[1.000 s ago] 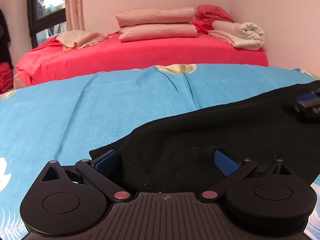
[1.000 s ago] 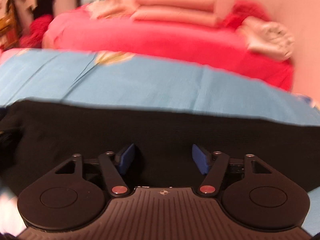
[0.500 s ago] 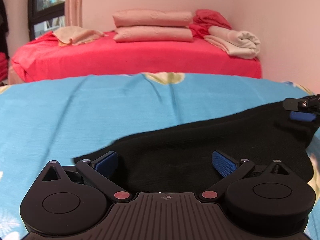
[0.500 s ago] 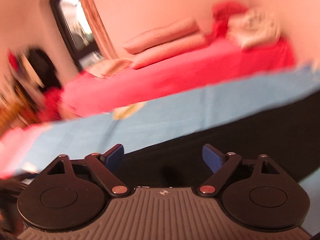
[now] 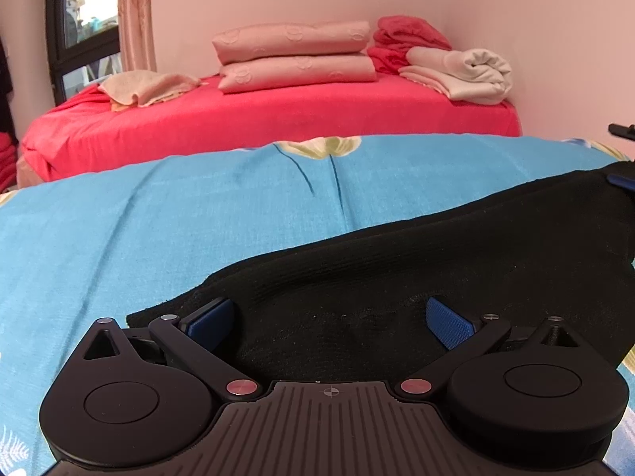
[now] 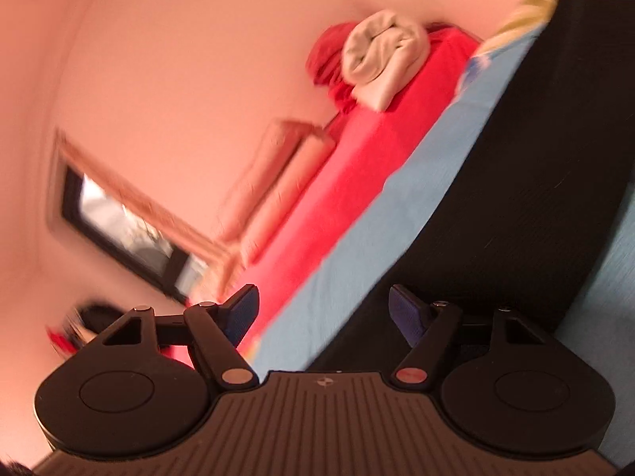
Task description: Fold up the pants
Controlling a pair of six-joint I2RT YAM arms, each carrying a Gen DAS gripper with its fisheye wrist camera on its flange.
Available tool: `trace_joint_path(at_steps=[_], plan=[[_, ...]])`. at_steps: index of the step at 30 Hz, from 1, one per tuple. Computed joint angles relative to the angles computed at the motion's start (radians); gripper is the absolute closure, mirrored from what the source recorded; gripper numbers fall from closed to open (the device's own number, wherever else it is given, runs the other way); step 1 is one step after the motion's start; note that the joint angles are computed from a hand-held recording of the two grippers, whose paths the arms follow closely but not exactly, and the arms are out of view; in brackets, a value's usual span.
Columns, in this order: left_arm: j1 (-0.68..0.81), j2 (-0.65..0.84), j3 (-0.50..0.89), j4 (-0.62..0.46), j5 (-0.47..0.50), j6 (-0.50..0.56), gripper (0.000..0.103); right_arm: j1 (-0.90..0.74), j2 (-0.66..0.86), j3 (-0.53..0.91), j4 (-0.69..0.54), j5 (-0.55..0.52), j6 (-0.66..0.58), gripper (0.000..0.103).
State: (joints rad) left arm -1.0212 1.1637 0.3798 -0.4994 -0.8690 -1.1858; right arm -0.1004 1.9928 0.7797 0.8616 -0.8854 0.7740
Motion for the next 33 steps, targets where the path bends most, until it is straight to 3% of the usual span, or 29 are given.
trace_joint_path(at_steps=[2,4,7,9,18,24,28,31,33], plan=[[-0.003,0.001,0.000,-0.001,-0.003,-0.003,0.000,-0.020,0.039,0.002,0.094,-0.024,0.107,0.022],[-0.003,0.001,0.000,0.000,-0.004,-0.004,0.000,-0.023,0.066,0.008,0.156,-0.074,0.125,0.015],[-0.003,0.001,0.000,0.000,-0.004,-0.004,0.000,-0.009,0.058,0.044,0.044,-0.078,-0.022,0.018],[-0.003,0.003,0.000,0.000,-0.006,-0.005,0.000,-0.017,0.085,0.079,0.037,-0.081,-0.012,0.022],[-0.008,0.014,0.010,-0.007,-0.013,-0.014,0.000,-0.126,0.304,0.188,0.410,-0.064,0.365,0.040],[-0.010,0.016,0.010,-0.008,-0.016,-0.019,0.000,-0.155,0.346,0.205,0.495,0.005,0.502,0.038],[-0.011,0.015,0.009,-0.008,-0.016,-0.019,0.000,-0.147,0.273,0.175,0.400,0.006,0.384,0.021],[-0.011,0.015,0.009,-0.009,-0.016,-0.019,0.000,-0.126,0.220,0.172,0.299,-0.029,0.247,0.018],[-0.012,0.015,0.010,-0.011,-0.017,-0.021,0.000,-0.121,0.184,0.198,0.135,-0.044,0.105,0.019]])
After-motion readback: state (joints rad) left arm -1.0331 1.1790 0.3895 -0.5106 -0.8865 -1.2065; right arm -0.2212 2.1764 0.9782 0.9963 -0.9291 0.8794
